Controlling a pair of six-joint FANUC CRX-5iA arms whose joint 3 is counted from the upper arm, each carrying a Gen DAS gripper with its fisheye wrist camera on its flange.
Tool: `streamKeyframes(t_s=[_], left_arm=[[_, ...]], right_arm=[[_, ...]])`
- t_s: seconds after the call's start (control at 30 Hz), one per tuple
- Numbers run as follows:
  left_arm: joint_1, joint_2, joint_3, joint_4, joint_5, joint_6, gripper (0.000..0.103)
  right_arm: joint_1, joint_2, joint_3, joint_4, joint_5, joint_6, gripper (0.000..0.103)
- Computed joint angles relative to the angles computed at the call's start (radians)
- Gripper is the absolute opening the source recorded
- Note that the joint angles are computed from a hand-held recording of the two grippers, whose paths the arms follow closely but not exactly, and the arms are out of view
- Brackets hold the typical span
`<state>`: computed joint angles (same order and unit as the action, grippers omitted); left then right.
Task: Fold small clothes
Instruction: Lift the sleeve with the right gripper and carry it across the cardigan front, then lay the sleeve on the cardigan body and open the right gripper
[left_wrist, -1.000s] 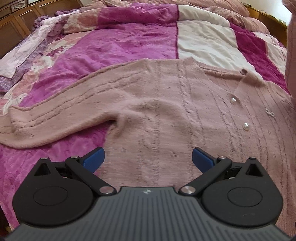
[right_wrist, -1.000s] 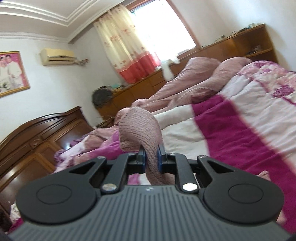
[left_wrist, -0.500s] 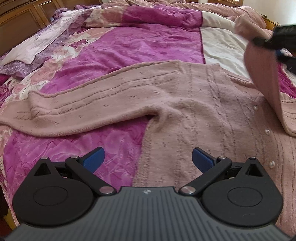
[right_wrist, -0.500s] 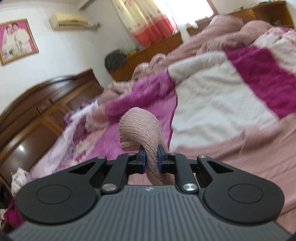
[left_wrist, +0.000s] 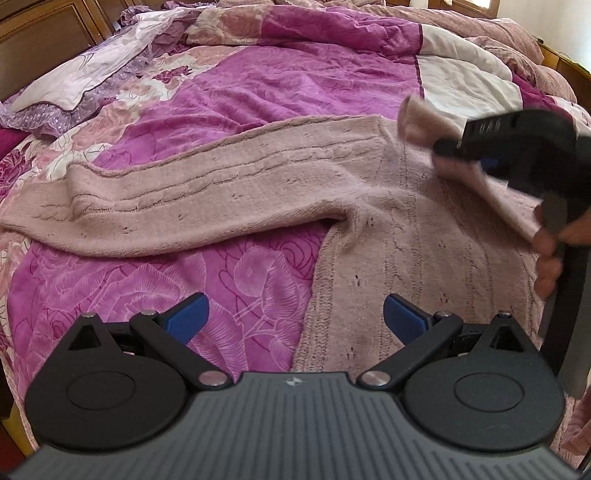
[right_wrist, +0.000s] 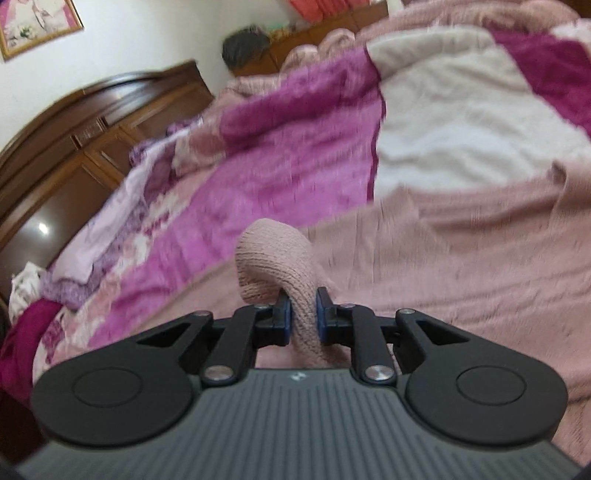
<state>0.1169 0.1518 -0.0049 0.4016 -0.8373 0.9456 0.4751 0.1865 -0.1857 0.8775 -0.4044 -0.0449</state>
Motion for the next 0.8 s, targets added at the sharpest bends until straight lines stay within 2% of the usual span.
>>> streamKeyframes(t_s=[0.07,0.17,0.27,0.43,0.7,0.73,0.8], left_arm=[[0.000,0.001,0.000,0.002,0.001,0.000,0.103],[-0.004,0.000,0.002,0.011,0.006,-0.013,0.103],[-0.012,-0.001,0.005,0.029,0.026,-0.036,0.103],[-0.045,0.024,0.049,0.048,0.055,-0.053,0.103],[-0.120,0.119,0.173,0.088,0.051,-0.053,0.103],[-0.132,0.135,0.193,0.086,0.049,-0.047,0.103],[-0.156,0.168,0.240,0.060,0.039,-0.021,0.103]], right_arm=[[0.013,0.001,0.017,-0.108,-0.007,0.095,0.040],[0.013,-0.028,-0.006,-0.180,0.049,0.163,0.056],[0.011,-0.069,-0.036,-0.210,0.087,0.227,0.057],[-0.027,-0.153,-0.111,-0.124,0.077,0.191,0.057],[-0.164,-0.242,-0.195,0.038,-0.098,0.137,0.057],[-0.188,-0.242,-0.191,0.041,-0.117,0.146,0.058],[-0.231,-0.226,-0.150,-0.037,-0.154,0.249,0.059]])
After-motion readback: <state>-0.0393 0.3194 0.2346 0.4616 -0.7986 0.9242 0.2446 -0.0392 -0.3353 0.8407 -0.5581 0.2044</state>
